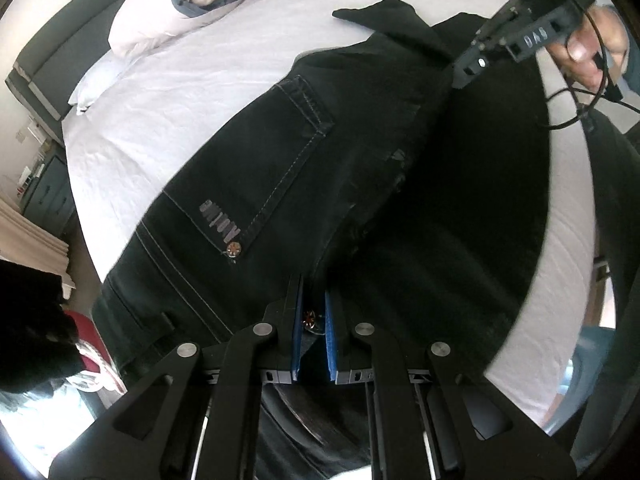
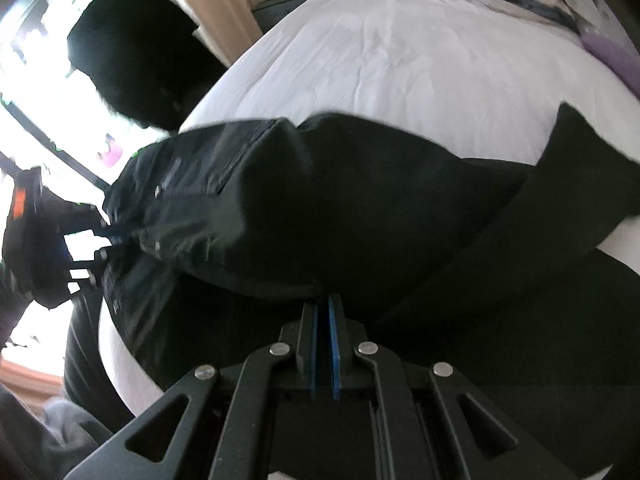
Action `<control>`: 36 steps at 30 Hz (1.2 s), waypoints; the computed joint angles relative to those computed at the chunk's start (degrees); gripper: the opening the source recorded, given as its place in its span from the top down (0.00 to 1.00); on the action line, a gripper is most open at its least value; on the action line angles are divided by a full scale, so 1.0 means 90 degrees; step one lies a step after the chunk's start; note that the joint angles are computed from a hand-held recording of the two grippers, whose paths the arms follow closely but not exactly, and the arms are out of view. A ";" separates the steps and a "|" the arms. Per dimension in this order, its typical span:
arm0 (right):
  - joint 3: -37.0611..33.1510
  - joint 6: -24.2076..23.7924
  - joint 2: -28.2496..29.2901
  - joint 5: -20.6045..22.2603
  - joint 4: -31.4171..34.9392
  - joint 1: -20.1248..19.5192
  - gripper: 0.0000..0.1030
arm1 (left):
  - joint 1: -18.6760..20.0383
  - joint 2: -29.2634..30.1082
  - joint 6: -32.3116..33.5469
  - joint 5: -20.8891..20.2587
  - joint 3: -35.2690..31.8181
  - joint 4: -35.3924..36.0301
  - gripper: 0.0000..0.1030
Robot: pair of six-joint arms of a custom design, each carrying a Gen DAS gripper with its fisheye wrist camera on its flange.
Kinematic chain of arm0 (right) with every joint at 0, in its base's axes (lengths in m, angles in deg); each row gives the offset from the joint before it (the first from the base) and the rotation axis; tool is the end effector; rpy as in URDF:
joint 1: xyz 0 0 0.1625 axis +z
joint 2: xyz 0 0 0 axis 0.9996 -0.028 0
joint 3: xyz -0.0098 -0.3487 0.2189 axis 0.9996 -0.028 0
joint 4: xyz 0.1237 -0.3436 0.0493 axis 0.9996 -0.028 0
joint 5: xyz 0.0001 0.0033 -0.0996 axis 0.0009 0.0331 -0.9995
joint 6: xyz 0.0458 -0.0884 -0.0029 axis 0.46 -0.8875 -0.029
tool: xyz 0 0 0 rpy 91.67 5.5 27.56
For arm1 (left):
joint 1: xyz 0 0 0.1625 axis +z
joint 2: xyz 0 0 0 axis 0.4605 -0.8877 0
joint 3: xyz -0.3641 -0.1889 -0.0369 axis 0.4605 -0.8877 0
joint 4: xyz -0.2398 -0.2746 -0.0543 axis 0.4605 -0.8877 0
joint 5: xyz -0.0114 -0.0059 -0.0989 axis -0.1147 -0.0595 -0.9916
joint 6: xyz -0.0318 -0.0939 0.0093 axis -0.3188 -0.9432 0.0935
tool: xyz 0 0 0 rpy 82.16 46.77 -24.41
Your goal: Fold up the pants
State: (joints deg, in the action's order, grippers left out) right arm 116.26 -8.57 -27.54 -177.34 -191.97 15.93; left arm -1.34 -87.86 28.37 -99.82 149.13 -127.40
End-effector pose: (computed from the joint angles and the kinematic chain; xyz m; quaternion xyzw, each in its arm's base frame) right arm 0.1804 -0.3464 0.1112 0.2234 -0.9431 0.0950 0.2272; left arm -0.1315 -0.2788 0.1424 0.4407 0.8314 -0.0881 0.3269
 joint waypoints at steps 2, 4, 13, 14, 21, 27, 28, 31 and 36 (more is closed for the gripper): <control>0.0115 -0.0106 0.0116 -0.0250 -0.0154 0.0156 0.94 | -0.0114 -0.0217 -0.0099 -0.0054 0.0059 0.0240 0.92; 0.0117 -0.0164 0.0195 -0.0355 -0.0200 0.0261 0.94 | -0.0186 -0.0380 -0.0157 -0.0073 0.0071 0.0471 0.92; 0.0145 -0.0623 0.0350 -0.0821 -0.0517 0.0466 0.94 | -0.0400 -0.0705 -0.0230 -0.0140 0.0083 0.0828 0.92; 0.0191 -0.0674 0.0373 -0.0839 -0.0602 0.0474 0.94 | -0.0426 -0.0751 -0.0220 -0.0172 0.0086 0.0877 0.92; 0.0279 -0.0805 0.0744 -0.1088 -0.1029 0.0557 0.94 | -0.0642 -0.1059 -0.0311 -0.0373 0.0185 0.1168 0.92; 0.0360 -0.0808 0.0858 -0.1167 -0.1304 0.0433 0.94 | -0.0796 -0.1020 -0.0347 -0.0553 0.0337 0.0996 0.92; 0.0357 -0.0857 0.0900 -0.1230 -0.1343 0.0452 0.94 | -0.0771 -0.1036 -0.0349 -0.0560 0.0348 0.0986 0.92; 0.0321 -0.0946 0.1096 -0.1432 -0.1455 0.0554 0.94 | -0.0567 -0.0942 -0.0203 -0.0533 0.0378 0.0719 0.92; 0.0328 -0.1061 0.1229 -0.1548 -0.1658 0.0633 0.94 | -0.0500 -0.0975 -0.0100 -0.0474 0.0383 0.0652 0.92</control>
State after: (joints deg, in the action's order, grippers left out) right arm 119.21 -18.12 -16.48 -191.28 -206.90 21.63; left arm -5.84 -96.64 27.47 -104.09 152.58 -121.53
